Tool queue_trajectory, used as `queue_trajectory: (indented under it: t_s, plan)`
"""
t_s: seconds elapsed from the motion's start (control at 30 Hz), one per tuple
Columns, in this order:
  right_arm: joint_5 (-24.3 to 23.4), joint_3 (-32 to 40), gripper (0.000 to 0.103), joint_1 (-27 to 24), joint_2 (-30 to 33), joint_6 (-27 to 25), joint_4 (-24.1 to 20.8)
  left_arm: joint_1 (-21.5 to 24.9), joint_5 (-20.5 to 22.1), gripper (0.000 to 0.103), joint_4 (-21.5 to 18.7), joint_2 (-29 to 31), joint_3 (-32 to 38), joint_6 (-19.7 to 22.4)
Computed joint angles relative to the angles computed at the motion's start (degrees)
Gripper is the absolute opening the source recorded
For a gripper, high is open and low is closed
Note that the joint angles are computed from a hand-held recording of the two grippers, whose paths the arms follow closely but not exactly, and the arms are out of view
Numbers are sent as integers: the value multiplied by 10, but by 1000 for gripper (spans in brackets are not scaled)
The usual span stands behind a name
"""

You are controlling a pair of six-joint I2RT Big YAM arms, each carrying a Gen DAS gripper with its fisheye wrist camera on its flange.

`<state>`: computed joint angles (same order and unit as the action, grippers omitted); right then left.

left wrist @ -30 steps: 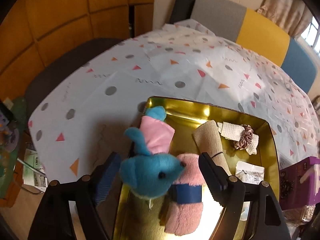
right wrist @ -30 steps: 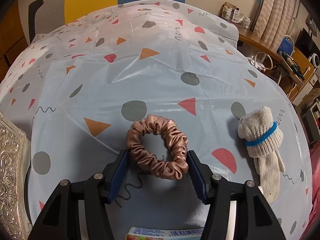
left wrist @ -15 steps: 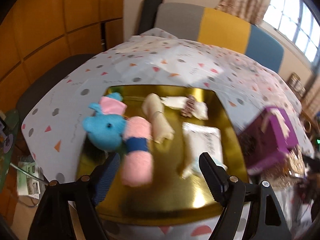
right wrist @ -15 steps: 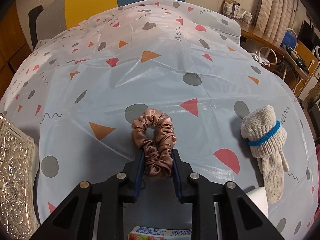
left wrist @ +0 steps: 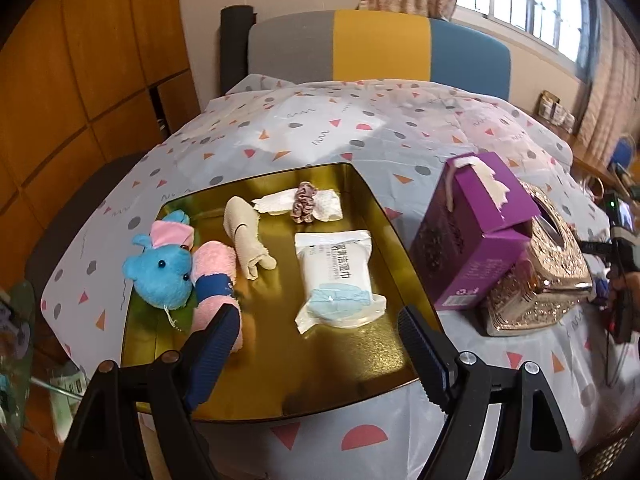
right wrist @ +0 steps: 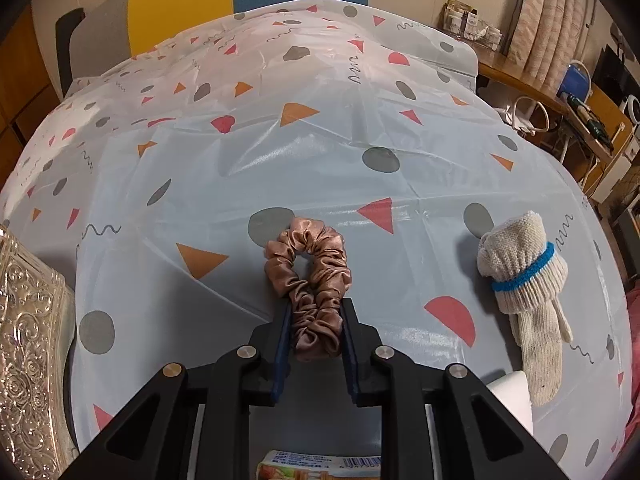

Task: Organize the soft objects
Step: 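Carry the brown satin scrunchie into the gold tin and open the right gripper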

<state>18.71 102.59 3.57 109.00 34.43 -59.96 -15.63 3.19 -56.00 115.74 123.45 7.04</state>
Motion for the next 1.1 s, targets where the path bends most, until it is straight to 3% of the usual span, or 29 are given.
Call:
queue_trajectory:
  t_s: [0.33,0.6,0.83,1.0,1.1]
  plan:
    - [-45,37,21,13,14,26,-18,2,24,83,8,-15,-27,12]
    - [-28,105,21,30,4,20,-12,13,44,85,19,-26,-52,3]
    - [-16,243,21,77,37,-42,-20,23,54,85,27,-36,-74,-1]
    - [-26,382,21,123,95,-96,-42,34,58,85,32,-39,-83,-10]
    - [-43,496,21,153,151,-124,-80,41,60,85,35,-39,-87,-15]
